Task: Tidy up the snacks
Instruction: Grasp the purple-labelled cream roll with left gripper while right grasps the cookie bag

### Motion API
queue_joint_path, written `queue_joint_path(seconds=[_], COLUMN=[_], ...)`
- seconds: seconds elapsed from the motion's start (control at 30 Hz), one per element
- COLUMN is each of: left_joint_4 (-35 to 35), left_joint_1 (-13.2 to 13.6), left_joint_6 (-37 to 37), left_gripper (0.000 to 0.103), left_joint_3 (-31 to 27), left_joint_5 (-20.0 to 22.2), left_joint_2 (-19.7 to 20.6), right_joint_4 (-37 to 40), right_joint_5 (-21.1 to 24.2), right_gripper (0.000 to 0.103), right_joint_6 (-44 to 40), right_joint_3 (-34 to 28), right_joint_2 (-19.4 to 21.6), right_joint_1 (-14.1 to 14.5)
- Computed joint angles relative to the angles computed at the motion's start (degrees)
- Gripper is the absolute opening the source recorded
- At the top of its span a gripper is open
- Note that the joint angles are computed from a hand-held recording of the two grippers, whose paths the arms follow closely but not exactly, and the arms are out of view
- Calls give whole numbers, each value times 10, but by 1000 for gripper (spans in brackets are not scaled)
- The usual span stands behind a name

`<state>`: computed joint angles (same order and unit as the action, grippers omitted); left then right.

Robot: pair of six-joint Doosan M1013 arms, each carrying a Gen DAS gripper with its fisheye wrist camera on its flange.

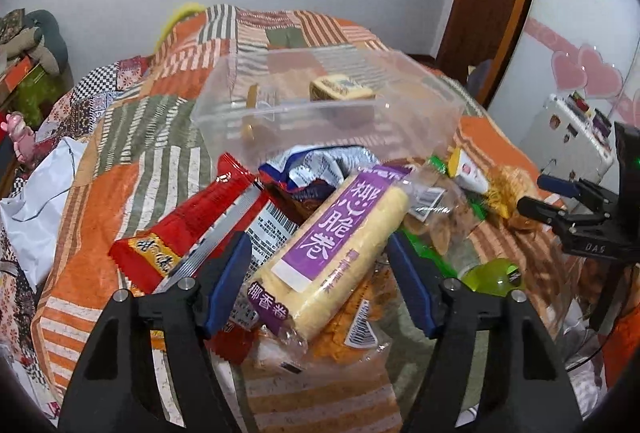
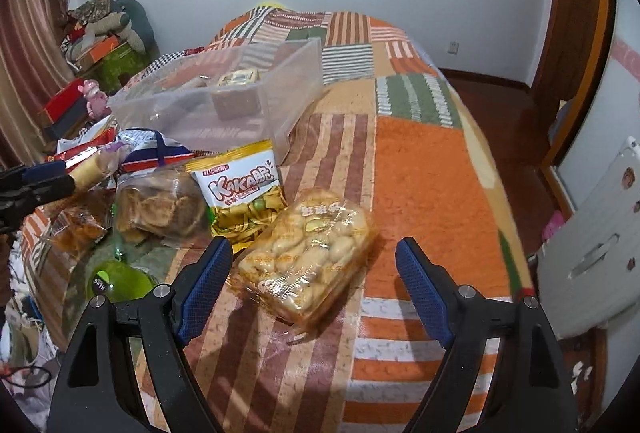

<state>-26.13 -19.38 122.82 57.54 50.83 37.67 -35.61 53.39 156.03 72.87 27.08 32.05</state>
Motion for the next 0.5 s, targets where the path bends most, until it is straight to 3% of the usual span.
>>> queue_joint_path(seconds=[0.23,0.43,0.5], left_joint_4=[-5,10,14], left_joint_1=[1,-7,-8], left_joint_6=[-8,-2,-4], left_gripper=[70,70,62], left_joint_3=[-30,-26,-24], left_joint_5=[38,26,21], left_joint_2=[22,22,21], right_joint_4=[10,3,1], right_joint_5=[-21,-14,-11], right_gripper=[81,79,76], right_joint_6=[9,22,25], right_joint_3=[12,22,23], right_joint_2=[-6,-14,-15], right_joint_1=[-2,-1,-1])
